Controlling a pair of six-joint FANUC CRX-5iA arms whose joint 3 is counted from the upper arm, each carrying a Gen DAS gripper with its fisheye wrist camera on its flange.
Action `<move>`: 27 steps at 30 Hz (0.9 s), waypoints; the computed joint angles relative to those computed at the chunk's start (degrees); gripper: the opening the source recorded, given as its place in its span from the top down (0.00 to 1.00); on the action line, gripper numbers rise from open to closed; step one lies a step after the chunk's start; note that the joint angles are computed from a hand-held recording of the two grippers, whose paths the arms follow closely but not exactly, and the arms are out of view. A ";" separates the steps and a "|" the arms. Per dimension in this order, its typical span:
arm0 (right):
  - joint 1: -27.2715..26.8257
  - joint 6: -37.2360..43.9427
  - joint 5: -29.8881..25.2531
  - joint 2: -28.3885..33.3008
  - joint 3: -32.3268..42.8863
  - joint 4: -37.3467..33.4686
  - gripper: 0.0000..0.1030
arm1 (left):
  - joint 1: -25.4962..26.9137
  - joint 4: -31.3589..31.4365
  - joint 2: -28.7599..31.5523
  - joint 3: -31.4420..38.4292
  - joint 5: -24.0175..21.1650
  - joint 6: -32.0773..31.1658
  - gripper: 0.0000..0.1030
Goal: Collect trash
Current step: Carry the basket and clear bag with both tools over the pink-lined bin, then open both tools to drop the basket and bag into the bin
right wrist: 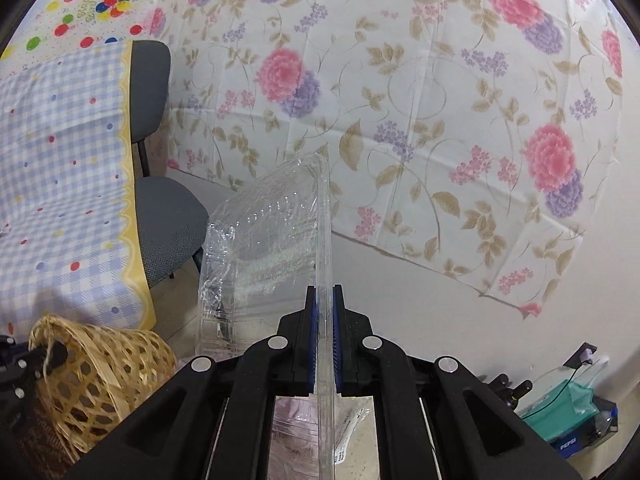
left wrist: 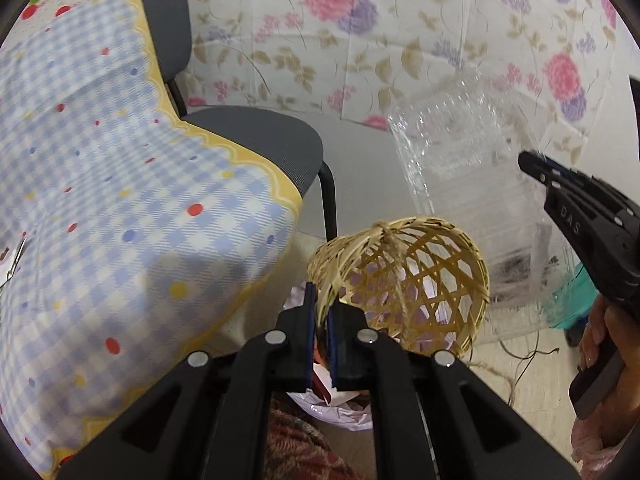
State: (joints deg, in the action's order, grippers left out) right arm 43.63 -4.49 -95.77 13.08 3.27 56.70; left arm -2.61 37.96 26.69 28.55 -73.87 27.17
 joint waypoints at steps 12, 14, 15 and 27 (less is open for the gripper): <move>-3.31 -1.58 15.24 -4.20 -3.91 -4.57 0.62 | -2.82 -3.60 5.19 7.34 -2.84 3.16 0.53; -3.16 -1.73 16.73 -4.71 -3.96 -5.31 0.62 | -2.57 -3.12 5.23 7.38 -2.78 3.45 0.53; -3.02 -1.30 17.04 -4.85 -3.83 -5.60 0.62 | -2.38 -2.88 5.15 7.30 -2.55 3.70 0.53; 2.02 3.88 15.44 -2.89 1.03 -7.48 0.65 | 2.84 -0.33 -1.54 -1.98 9.52 4.94 0.48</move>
